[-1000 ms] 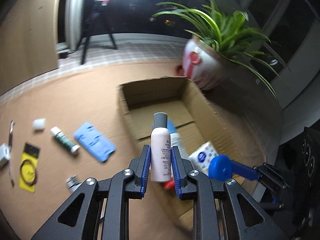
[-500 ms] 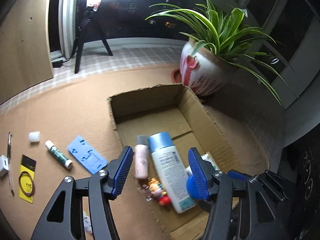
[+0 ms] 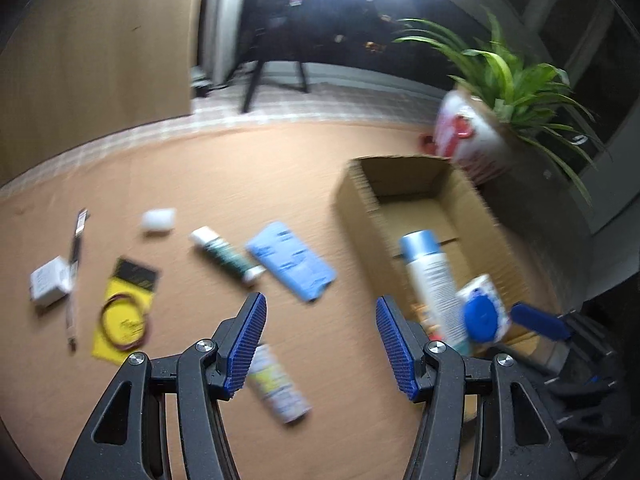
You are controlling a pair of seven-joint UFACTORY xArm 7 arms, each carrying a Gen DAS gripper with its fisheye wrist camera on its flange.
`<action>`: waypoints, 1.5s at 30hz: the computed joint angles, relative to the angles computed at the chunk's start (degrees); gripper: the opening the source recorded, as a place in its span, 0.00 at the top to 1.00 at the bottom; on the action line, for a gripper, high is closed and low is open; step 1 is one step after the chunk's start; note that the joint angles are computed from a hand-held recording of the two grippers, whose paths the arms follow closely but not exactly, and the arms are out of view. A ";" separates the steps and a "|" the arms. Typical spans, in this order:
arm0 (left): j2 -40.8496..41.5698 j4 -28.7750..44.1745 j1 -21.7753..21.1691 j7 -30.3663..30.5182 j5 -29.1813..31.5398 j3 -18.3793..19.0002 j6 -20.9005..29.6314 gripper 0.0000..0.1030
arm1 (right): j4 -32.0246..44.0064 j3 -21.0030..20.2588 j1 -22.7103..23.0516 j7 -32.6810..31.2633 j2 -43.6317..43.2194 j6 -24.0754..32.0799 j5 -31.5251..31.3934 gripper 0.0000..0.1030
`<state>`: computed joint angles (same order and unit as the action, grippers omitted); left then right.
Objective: Organize objects
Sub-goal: 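Grasp the brown cord with the left gripper while the right gripper grasps the patterned lighter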
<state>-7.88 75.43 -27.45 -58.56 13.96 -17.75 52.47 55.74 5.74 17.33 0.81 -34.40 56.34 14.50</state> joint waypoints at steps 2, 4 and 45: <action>-4.24 -5.04 0.56 0.35 -1.89 1.09 0.08 0.42 | 0.60 0.50 0.76 -0.05 0.62 -0.18 0.54 0.40; -7.83 -9.10 1.54 0.27 -3.46 1.52 0.30 0.44 | 1.08 0.95 1.44 0.06 1.31 -0.33 1.04 0.40; -16.37 -24.60 6.33 9.36 -12.48 3.26 -1.98 1.00 | 11.35 8.31 8.97 8.13 22.10 2.50 -5.53 0.52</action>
